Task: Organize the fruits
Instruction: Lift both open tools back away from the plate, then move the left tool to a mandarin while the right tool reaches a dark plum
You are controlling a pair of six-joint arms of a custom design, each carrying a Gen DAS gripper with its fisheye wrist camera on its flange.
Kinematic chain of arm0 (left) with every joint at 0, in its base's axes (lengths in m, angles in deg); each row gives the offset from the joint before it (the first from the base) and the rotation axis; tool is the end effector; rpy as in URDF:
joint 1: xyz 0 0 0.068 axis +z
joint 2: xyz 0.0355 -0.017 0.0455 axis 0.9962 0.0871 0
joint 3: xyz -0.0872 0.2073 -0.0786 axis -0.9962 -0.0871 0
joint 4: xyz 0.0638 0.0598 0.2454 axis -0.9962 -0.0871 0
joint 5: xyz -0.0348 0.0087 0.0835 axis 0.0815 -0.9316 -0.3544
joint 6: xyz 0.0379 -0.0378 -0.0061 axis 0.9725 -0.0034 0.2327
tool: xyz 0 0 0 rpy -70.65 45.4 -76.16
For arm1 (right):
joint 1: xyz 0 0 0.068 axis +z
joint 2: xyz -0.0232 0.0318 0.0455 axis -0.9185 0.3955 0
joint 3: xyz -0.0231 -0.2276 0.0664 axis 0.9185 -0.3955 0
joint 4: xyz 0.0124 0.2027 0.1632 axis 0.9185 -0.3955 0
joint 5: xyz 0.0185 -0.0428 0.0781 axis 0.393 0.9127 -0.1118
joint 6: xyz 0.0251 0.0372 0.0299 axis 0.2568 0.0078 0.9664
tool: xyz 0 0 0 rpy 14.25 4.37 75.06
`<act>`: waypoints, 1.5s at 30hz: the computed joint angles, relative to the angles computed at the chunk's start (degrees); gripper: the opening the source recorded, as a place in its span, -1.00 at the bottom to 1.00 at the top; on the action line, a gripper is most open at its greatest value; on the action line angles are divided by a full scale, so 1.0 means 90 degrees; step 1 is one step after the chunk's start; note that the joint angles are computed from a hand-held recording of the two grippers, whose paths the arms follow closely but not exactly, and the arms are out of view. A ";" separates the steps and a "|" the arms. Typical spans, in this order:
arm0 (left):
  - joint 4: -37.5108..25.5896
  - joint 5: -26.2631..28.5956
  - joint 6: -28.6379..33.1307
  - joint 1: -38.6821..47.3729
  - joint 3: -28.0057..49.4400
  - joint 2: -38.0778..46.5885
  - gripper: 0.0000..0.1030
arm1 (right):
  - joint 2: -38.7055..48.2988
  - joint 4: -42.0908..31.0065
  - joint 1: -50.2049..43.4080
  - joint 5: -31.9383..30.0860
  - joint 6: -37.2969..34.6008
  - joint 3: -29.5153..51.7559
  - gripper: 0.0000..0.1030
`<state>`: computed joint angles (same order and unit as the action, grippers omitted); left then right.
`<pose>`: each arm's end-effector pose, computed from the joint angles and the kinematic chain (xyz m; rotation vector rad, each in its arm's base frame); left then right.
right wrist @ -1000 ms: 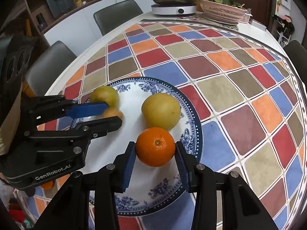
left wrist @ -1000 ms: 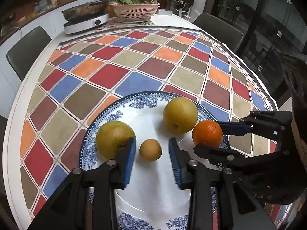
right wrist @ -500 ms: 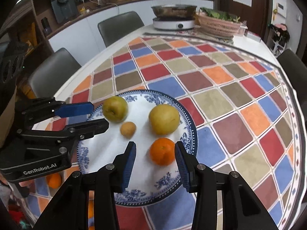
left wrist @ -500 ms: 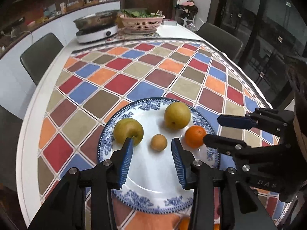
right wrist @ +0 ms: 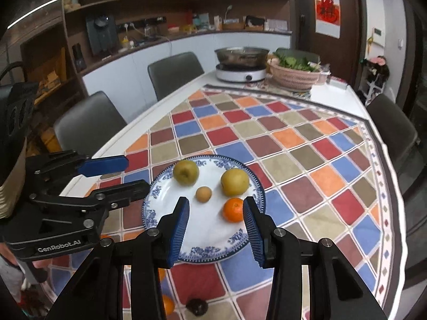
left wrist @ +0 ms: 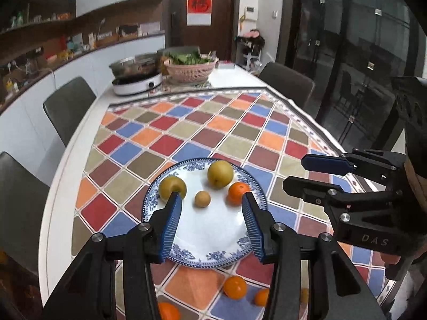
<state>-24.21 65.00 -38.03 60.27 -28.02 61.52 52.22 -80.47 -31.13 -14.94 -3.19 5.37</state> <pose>0.1585 -0.0658 0.2439 0.1617 2.3277 -0.1057 0.2174 0.1565 0.2231 -0.6289 2.2812 0.3821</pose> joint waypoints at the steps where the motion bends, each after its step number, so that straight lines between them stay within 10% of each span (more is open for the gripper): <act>1: -0.0107 -0.0156 -0.0071 -0.0184 0.0010 -0.0123 -0.05 | -0.0240 -0.0078 0.0041 0.0071 0.0047 -0.0104 -0.17; 19: -0.2445 -0.3663 -0.3847 -0.5004 0.0245 -0.0736 0.19 | -0.3741 -0.1837 0.1256 0.1791 0.0749 -0.1381 0.01; 29: -0.2855 -0.3763 -0.5668 -0.6290 -0.0208 -0.0304 0.20 | -0.4894 -0.2676 0.1796 0.2342 0.1302 -0.2046 0.01; 45: -0.1249 -0.2661 -0.4723 -0.5455 -0.1657 -0.0466 0.20 | -0.5203 -0.2602 0.1171 0.1780 0.1566 -0.3397 0.01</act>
<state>-35.45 41.05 -80.53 11.18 -42.93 57.32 5.40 -103.89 -20.59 1.08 10.90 -25.21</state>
